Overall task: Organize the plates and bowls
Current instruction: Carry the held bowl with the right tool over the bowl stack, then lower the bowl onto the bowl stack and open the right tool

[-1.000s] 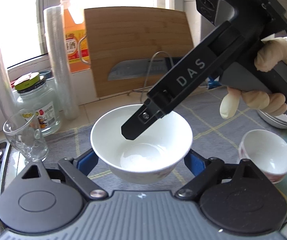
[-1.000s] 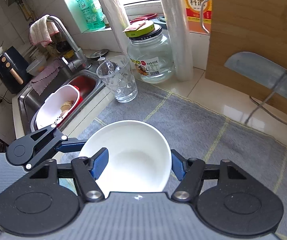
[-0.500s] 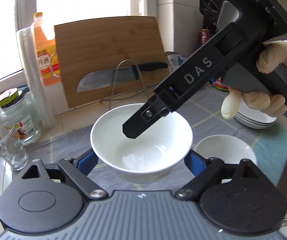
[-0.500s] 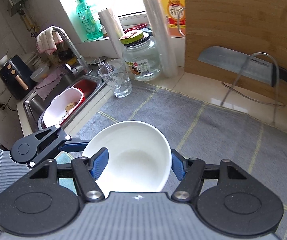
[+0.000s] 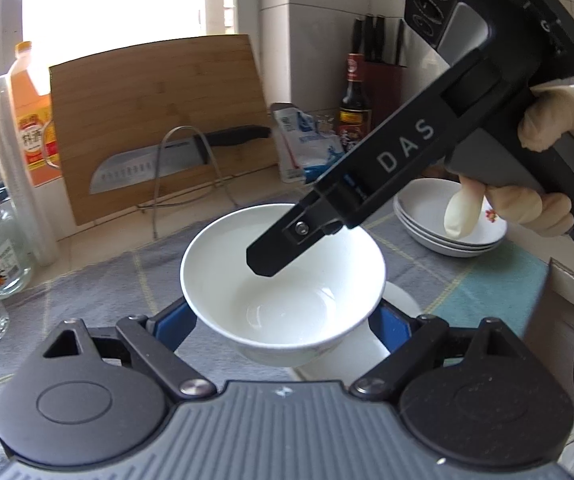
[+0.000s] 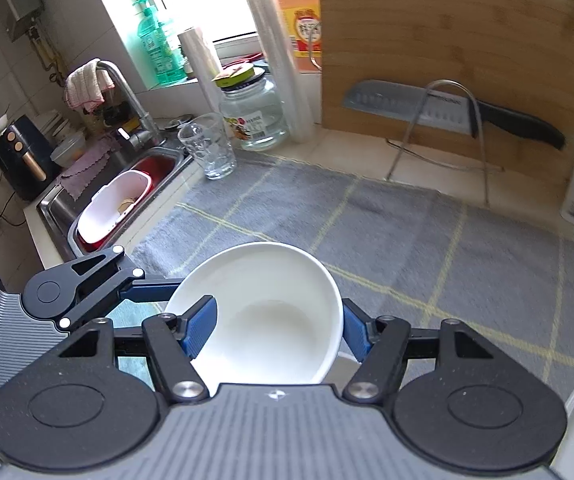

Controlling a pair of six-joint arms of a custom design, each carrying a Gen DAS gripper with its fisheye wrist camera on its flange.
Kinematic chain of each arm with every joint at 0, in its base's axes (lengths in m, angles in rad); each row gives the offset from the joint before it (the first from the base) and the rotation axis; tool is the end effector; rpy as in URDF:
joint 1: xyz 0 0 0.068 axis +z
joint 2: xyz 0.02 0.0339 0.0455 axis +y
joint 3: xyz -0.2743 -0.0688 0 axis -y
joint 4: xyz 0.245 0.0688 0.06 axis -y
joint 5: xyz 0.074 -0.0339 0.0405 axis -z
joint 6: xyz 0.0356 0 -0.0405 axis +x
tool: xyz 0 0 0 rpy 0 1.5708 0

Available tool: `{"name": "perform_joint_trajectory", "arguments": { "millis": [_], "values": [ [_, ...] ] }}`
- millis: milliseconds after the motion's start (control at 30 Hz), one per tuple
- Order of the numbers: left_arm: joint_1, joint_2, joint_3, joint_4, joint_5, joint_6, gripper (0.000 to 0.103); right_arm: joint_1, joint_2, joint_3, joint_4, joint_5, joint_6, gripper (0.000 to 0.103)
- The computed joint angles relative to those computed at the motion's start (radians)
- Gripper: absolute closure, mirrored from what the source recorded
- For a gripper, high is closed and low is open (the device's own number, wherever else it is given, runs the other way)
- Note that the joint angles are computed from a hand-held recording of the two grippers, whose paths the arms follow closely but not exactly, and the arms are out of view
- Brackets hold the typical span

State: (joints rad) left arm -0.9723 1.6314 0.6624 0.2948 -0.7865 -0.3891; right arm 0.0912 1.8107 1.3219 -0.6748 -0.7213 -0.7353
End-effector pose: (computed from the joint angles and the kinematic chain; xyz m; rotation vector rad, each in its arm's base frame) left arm 0.1911 -0.2355 0.1574 0.1916 2.0186 0.0392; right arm 0.3659 0.0571 0.2254 -1.1567 2.1636 0.7152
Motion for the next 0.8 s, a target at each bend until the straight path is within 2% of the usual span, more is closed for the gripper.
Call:
{"name": "perform_joint_trajectory", "arguments": {
  "millis": [533, 800],
  "values": [
    [-0.005, 0.103, 0.076, -0.014, 0.089, -0.029, 0.011, -0.094, 0.032, -0.047, -0.001, 0.018, -0.052, 0.031],
    [-0.01, 0.117, 0.094, -0.041, 0.101, -0.047, 0.011, -0.104, 0.051, -0.053, 0.009, 0.024, -0.053, 0.031]
  ]
}}
